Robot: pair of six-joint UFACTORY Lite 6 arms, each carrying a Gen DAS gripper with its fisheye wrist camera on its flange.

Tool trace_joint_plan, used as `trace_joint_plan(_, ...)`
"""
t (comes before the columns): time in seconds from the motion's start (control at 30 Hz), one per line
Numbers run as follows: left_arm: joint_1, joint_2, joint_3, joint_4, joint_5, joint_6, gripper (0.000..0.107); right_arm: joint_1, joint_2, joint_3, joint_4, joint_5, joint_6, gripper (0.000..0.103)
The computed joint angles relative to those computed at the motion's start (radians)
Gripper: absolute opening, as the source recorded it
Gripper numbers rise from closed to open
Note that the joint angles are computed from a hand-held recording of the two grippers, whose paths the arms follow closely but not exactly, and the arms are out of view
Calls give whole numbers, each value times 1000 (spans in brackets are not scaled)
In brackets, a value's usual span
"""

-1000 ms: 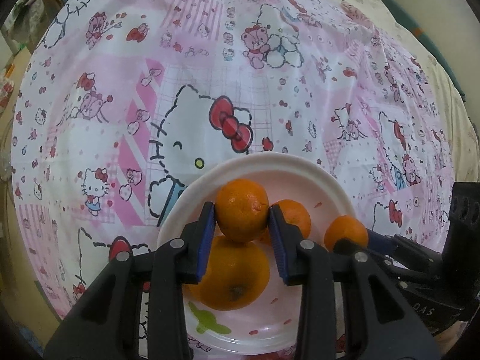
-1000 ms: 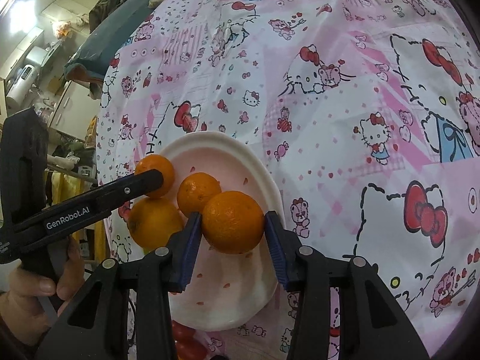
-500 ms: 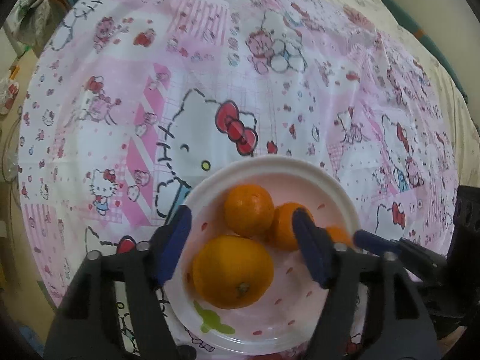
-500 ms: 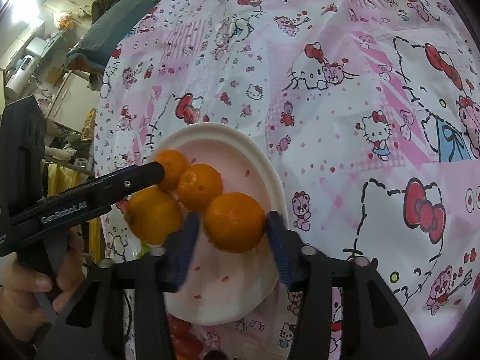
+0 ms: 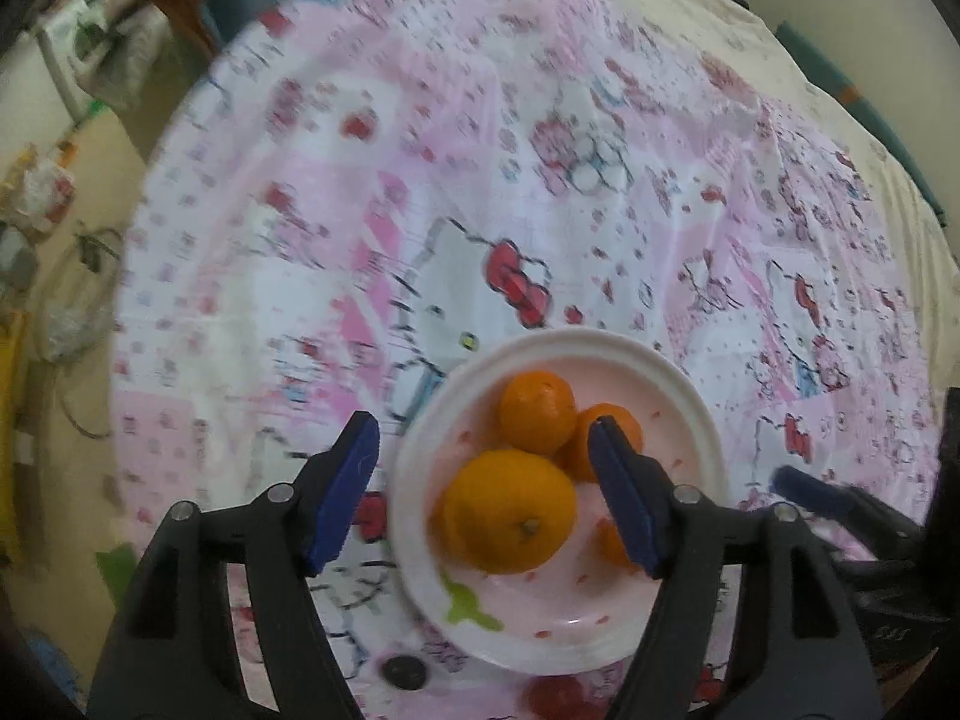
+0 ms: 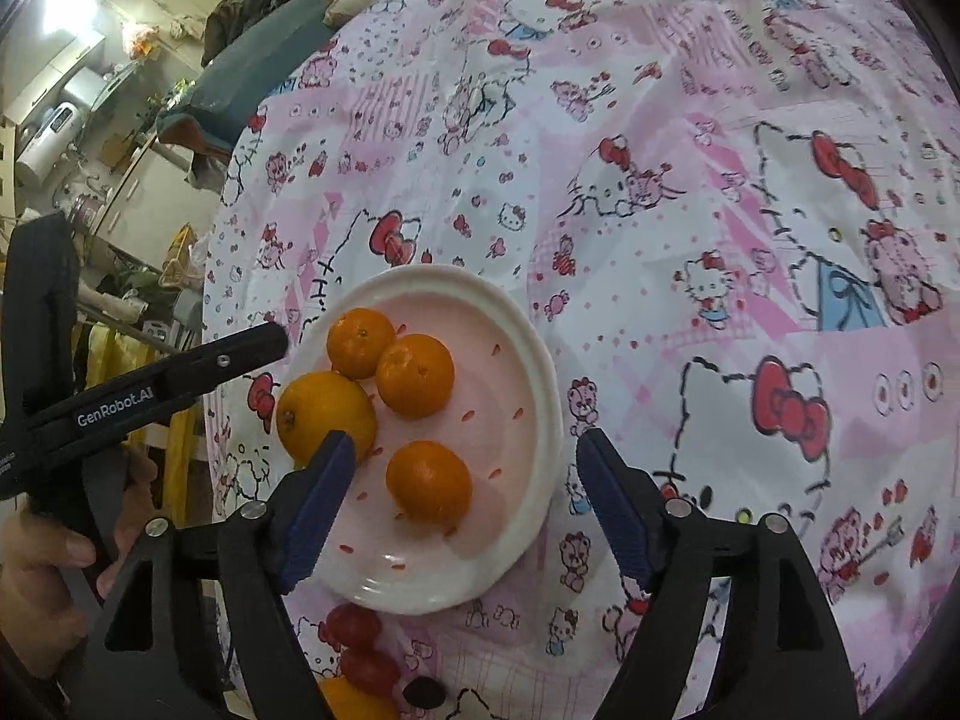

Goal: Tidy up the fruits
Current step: 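Lift both open tools away from the plate toward the remaining fruit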

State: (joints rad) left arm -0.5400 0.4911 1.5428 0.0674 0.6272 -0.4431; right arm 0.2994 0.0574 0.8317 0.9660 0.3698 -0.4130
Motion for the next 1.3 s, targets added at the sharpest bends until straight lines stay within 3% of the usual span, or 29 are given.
trace_joint_plan(0.07, -18, -57, -46, 88, -14, -70, 81, 10, -52, -22, -70, -13, 91, 79)
trace_joint_plan(0.17, -35, -115, -90, 130, -24, -95, 85, 30, -134, -52, -203, -23, 248, 79)
trace_joint_plan(0.53, -89, -404, -364, 190, -30, -189, 85, 110, -428, -195, -504, -1, 636, 79)
trace_joint_plan(0.83, -174, -609, -554, 212, 12, -275, 85, 272, -693, -331, -866, 45, 1156, 79)
trace_joint_plan(1.1, -267, -735, -682, 286, 65, -395, 85, 382, -798, -409, -983, 83, 1371, 79)
trace_joint_plan(1.23, -276, -772, -736, 299, 61, -427, 85, 442, -825, -439, -1103, 99, 1549, 79)
trace_joint_plan(1.3, -258, -787, -766, 294, 46, -440, 85, 437, -823, -454, -1075, 79, 1539, 79)
